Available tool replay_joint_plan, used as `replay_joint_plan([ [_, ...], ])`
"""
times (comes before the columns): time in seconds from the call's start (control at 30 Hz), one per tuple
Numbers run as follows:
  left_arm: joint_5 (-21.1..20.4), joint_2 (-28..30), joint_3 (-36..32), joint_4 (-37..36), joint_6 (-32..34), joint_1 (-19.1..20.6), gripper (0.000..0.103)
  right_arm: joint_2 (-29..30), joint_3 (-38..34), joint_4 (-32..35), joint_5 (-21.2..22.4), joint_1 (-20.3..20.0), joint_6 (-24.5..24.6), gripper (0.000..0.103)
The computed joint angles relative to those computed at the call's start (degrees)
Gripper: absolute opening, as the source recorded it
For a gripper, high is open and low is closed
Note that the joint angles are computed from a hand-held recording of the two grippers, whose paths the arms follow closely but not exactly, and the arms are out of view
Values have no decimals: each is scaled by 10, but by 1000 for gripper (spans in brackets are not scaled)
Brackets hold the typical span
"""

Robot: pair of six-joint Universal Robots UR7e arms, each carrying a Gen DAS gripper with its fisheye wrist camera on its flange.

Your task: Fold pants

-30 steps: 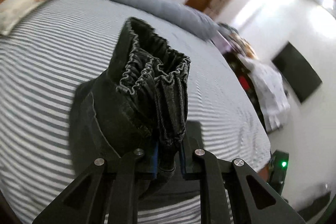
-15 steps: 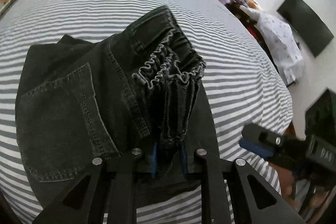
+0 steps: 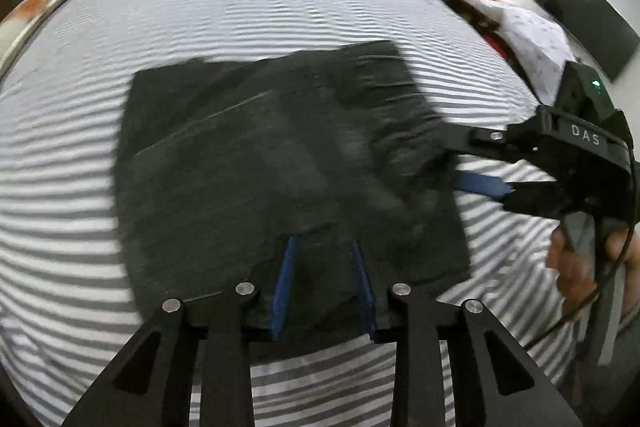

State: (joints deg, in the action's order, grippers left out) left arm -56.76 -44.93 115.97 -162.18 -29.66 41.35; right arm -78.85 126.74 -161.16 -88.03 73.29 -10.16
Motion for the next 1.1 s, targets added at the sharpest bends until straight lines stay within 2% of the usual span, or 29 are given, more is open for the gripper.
replay_joint_plan([
  [0.2,32,-17,28,-8,-37,18,31,47,-47,17,-28,21,21,66],
  [0.27,38,-16,29,-10,-38,22,31,63,-64,24,-59,39,24,66],
  [0.33,39,-12,27,-5,-37,27,31,78,-76,21,-86,56,19,55],
  [0.4,39,-11,26,-5,-35,26,31,80,-76,14,-103,67,4,25],
  [0.47,37,-14,29,-8,-35,26,31,70,-67,6,-109,74,-14,20],
  [0.6,39,-29,40,-26,-39,23,31,32,-30,-27,-115,88,-33,18],
  [0.73,47,-42,49,-37,-36,23,33,-3,6,-57,-122,82,-41,18],
  [0.93,53,-38,39,-4,-40,31,34,11,22,-74,-131,48,-23,19],
  [1.03,63,-27,27,22,-35,32,34,24,21,-86,-145,45,-18,26],
  [1.1,76,-19,23,33,-26,31,35,29,24,-101,-163,49,-21,39],
])
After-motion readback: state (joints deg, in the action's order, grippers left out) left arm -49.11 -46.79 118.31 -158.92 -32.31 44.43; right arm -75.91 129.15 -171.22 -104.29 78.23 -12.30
